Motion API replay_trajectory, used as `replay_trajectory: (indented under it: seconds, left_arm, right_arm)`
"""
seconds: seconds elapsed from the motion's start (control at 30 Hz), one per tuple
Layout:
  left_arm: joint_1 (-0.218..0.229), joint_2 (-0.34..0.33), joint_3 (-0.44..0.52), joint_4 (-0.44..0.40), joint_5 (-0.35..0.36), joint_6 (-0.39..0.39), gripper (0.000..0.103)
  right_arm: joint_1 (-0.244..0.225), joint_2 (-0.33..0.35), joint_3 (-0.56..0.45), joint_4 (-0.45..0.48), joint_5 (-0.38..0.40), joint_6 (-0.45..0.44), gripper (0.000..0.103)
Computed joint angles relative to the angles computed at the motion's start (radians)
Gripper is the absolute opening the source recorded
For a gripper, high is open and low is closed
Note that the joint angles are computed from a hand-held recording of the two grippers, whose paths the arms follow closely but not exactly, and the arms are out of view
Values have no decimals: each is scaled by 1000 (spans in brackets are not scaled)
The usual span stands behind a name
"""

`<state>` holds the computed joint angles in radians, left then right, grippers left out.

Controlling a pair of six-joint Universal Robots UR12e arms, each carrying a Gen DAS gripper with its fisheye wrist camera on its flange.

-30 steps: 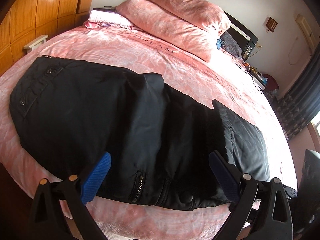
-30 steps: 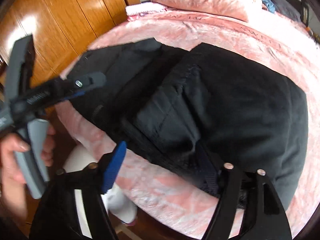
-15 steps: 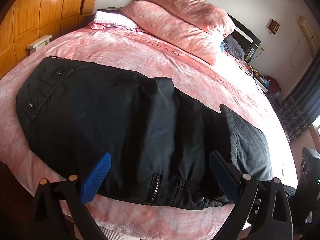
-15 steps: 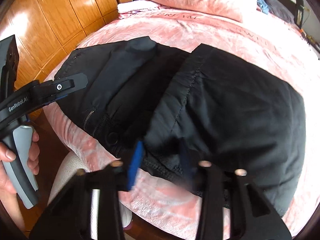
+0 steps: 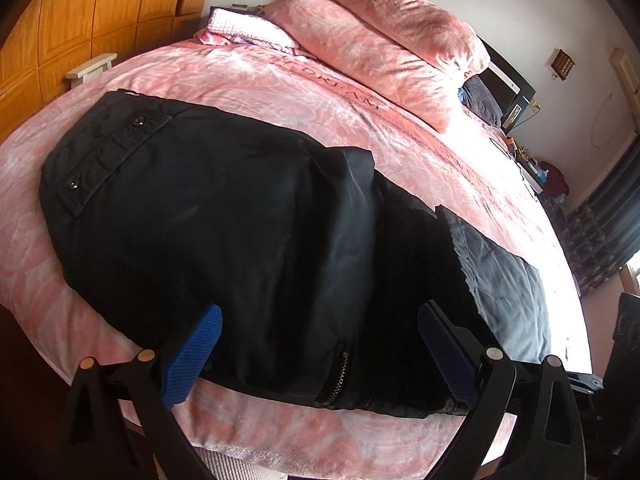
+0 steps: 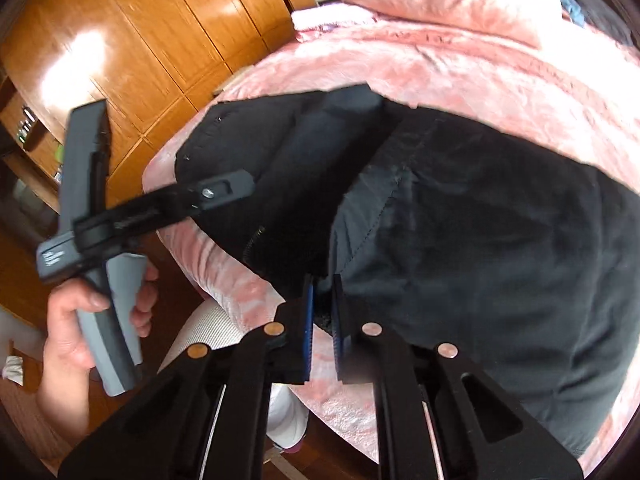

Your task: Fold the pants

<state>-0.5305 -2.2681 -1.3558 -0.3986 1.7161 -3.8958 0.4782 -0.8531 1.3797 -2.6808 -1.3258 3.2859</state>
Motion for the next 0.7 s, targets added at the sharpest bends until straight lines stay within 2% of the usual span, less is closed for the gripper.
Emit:
replay_trajectory:
  seconds: [0.23,0.27,0.3,0.33,0.37,0.47,0.6,0.7]
  left_arm:
    - [-6,-13,28,0,-3,19,99]
    - [-7,-16,33,0,-7,21,99]
    - [-9,-18,39,1,-13,26,99]
    - [-11,-20,44,-1,-15,32,99]
    - [-13,-21,50,-6,-14,39,99]
    - [-21,-30,74,-23,-25,71,99]
    - [-38,-57,135,-52,-48,170,99]
    - [-50,-85,189,-82,-96,230,99]
  right_arm:
    - [-8,24,-11,17,37,0,11]
    - [-11,26,-12,26,51,-1,15]
    - [-13,26,-10,22,65,9,23]
    - [-19,21,-2,16,98,23,42]
    - [-24,13,13,-5,124,34,48]
    - [-31,-28,71,-62,105,50,49]
    - [-62,-115,202,-208,34,153,50]
    - [-97,-173,285,-255,-54,238,61]
